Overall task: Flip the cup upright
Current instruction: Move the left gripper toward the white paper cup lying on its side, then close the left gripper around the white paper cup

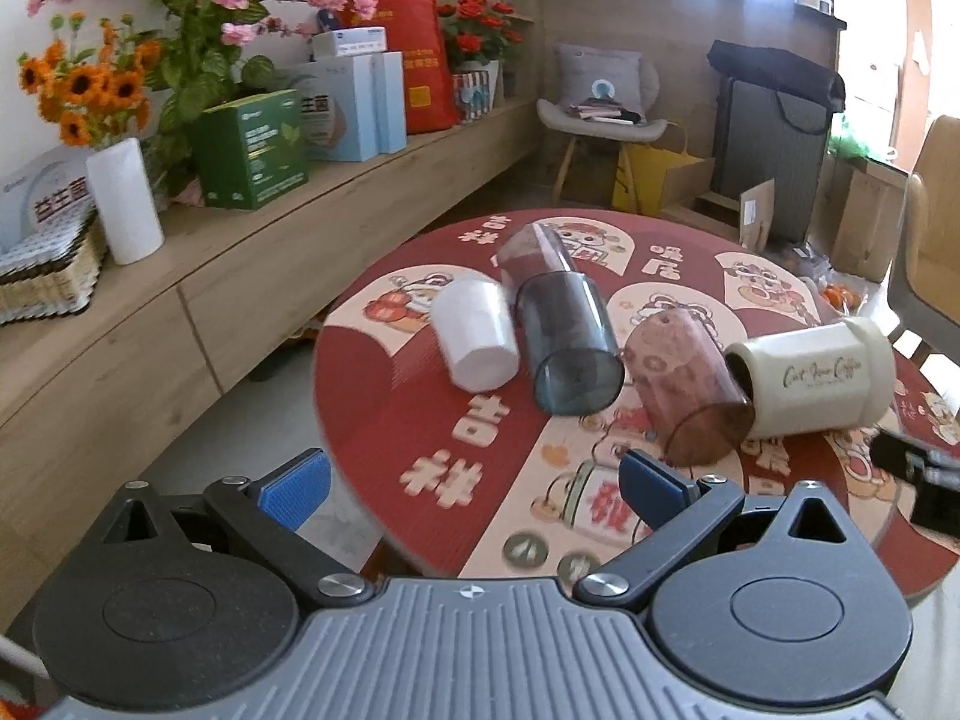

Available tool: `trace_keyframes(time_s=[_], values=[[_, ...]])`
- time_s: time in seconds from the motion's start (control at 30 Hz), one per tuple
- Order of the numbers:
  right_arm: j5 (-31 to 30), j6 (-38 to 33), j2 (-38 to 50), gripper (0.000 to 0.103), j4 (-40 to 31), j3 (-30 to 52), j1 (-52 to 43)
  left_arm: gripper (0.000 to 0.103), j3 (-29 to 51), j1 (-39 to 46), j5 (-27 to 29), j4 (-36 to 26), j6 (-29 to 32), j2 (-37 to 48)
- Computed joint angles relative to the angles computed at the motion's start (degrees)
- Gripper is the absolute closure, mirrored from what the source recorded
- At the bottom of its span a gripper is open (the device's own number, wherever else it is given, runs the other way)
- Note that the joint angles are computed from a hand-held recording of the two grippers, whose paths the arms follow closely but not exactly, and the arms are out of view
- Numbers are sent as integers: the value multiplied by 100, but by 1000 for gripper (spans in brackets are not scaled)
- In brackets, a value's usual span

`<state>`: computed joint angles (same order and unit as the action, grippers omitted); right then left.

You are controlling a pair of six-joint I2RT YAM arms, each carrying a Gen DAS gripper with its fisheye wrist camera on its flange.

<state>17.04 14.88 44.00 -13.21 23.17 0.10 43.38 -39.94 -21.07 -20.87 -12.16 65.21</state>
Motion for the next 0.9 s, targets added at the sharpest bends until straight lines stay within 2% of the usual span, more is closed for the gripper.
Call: trace_keyframes(time_s=[0.2, 0.37, 0.43, 0.53, 0.67, 0.73, 0.9], values=[[-317, -393, 577, 0, 633, -150, -454, 0, 564, -22, 333, 526, -157, 1168], [-576, -507, 894, 0, 1028, -258, -742, 0, 1056, 27, 320, 1095, 109, 1947], [-712, -543, 986, 0, 1202, -321, -835, 0, 1192, 200, 498, 1219, 57, 2158], [-724, -564, 1161, 0, 1267, -333, -871, 0, 1071, 622, 857, 1511, 48, 2174], [-916, -522, 1503, 0, 1319, -264, -927, 2, 1023, 1193, 1227, 1577, -44, 2195], [-959, -454, 1618, 0, 1322, -223, -899, 9, 931, 1412, 1389, 1721, -99, 2199], [-875, -391, 1639, 0, 1343, -255, -667, 11, 978, 1574, 1481, 1870, -268, 2412]])
